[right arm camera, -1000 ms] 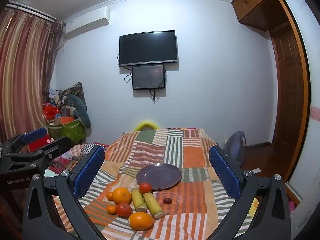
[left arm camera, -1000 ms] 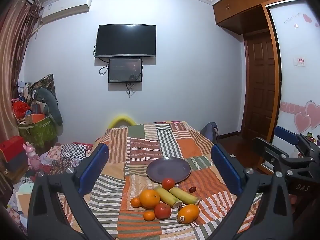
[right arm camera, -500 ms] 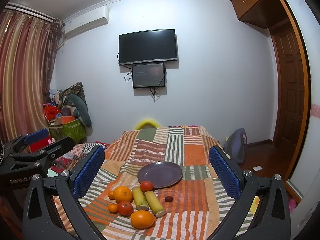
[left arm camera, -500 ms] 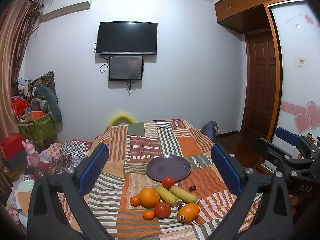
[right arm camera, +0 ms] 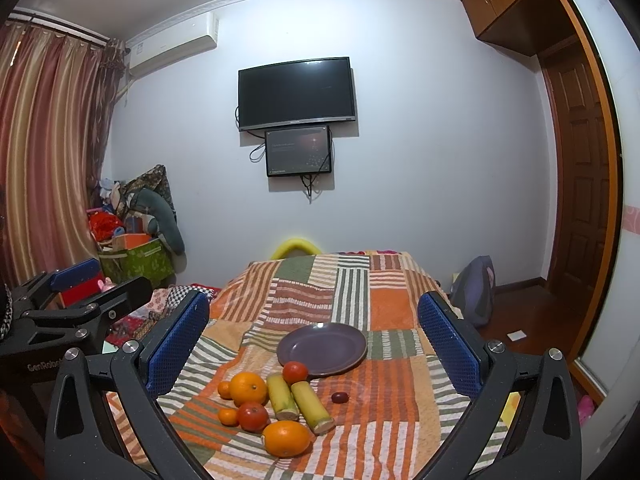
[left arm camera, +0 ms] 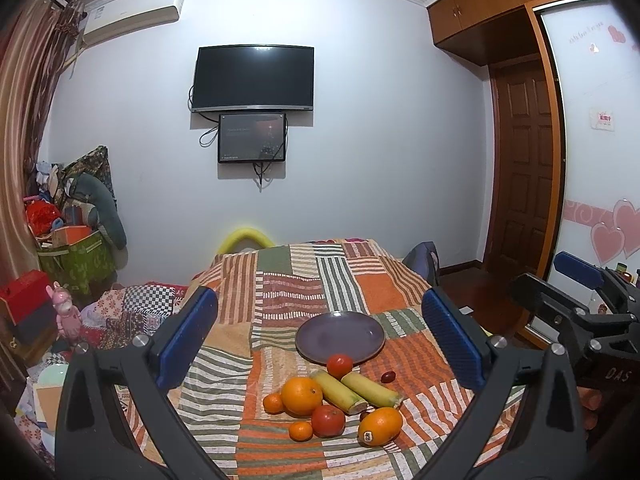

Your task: Organize fruits

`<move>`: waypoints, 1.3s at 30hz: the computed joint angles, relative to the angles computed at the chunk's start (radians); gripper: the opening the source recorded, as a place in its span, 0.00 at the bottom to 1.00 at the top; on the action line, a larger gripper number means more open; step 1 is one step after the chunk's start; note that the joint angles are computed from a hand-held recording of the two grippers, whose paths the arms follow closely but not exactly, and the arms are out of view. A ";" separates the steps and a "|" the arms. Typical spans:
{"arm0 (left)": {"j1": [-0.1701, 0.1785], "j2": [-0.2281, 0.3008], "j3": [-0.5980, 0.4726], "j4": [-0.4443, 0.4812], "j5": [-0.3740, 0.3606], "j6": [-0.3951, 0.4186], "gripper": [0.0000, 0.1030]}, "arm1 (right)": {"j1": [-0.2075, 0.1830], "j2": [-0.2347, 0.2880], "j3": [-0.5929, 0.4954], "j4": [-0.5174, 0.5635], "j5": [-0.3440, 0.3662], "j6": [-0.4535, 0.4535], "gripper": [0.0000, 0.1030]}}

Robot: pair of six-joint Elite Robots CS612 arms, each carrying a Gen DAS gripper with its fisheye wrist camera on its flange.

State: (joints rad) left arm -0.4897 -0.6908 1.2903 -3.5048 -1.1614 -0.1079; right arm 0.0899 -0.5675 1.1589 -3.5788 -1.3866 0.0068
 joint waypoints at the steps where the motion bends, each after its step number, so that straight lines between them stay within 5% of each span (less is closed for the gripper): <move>1: 0.001 0.000 0.000 0.001 -0.002 -0.002 1.00 | 0.000 -0.001 0.001 0.000 0.000 0.000 1.00; 39: -0.002 0.005 -0.007 -0.008 0.013 0.002 1.00 | 0.000 0.000 -0.001 0.009 0.011 -0.001 1.00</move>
State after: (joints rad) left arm -0.4915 -0.6855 1.2835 -3.5132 -1.1488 -0.1061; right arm 0.0899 -0.5678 1.1583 -3.5699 -1.3755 0.0055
